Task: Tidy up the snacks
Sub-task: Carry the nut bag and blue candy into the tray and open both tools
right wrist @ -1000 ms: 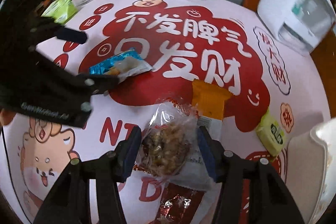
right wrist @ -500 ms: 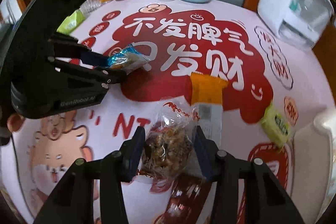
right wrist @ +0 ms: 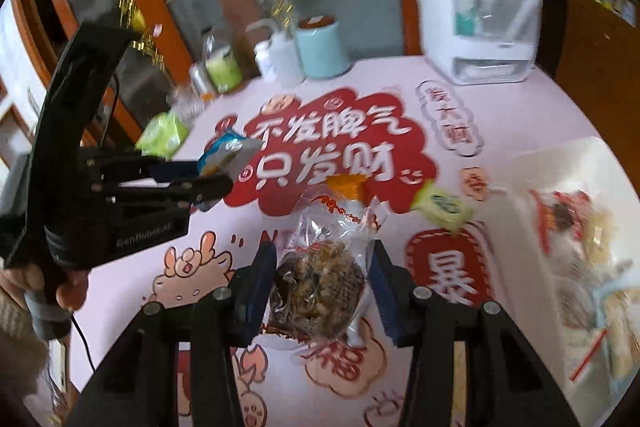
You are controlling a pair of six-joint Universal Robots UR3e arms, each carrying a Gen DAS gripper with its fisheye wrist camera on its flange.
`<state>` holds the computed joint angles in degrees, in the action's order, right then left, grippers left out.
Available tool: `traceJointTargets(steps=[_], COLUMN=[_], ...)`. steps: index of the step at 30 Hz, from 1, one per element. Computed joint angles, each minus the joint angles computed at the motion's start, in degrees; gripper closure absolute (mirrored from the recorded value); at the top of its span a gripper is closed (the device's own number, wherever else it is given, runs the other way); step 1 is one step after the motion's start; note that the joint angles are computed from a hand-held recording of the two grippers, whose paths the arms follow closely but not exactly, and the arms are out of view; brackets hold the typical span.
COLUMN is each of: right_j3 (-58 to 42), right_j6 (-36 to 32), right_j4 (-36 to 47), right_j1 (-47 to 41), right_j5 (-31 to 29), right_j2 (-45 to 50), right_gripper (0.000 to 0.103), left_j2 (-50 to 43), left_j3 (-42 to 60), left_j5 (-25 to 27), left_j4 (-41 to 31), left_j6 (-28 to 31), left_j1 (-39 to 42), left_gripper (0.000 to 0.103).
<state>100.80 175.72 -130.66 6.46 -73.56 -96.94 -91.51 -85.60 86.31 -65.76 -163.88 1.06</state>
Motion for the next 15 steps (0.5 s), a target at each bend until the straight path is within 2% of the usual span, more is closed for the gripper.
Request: traceJointTargets(steps=[4, 8, 11, 15], right_j3=[3.9, 5.9, 5.5, 0.9], right_j6=[-2.9, -8.7, -16.8, -35.5], right_j4=[6.5, 15.3, 25.8, 47.7], right_j1=[-9.1, -21.1, -33.6, -54.8], right_j5=[4.4, 10.0, 16.6, 26.9], right_j2=[-11.9, -22.4, -29.6, -36.7], right_gripper=[0.056, 0.056, 0.056, 0.056], left_j2=[1.6, 0.6, -2.1, -9.5], left_j3=[4.2, 9.8, 14.9, 25.3], left_j5=[0.8, 3.3, 6.1, 9.6], left_j4=[-3.2, -4.9, -5.3, -6.4], left_j6=[-3.6, -8.0, -12.1, -18.1], left_j1=[-5.0, -12.5, -19.4, -28.2], left_gripper=[0.078, 0.078, 0.078, 0.078])
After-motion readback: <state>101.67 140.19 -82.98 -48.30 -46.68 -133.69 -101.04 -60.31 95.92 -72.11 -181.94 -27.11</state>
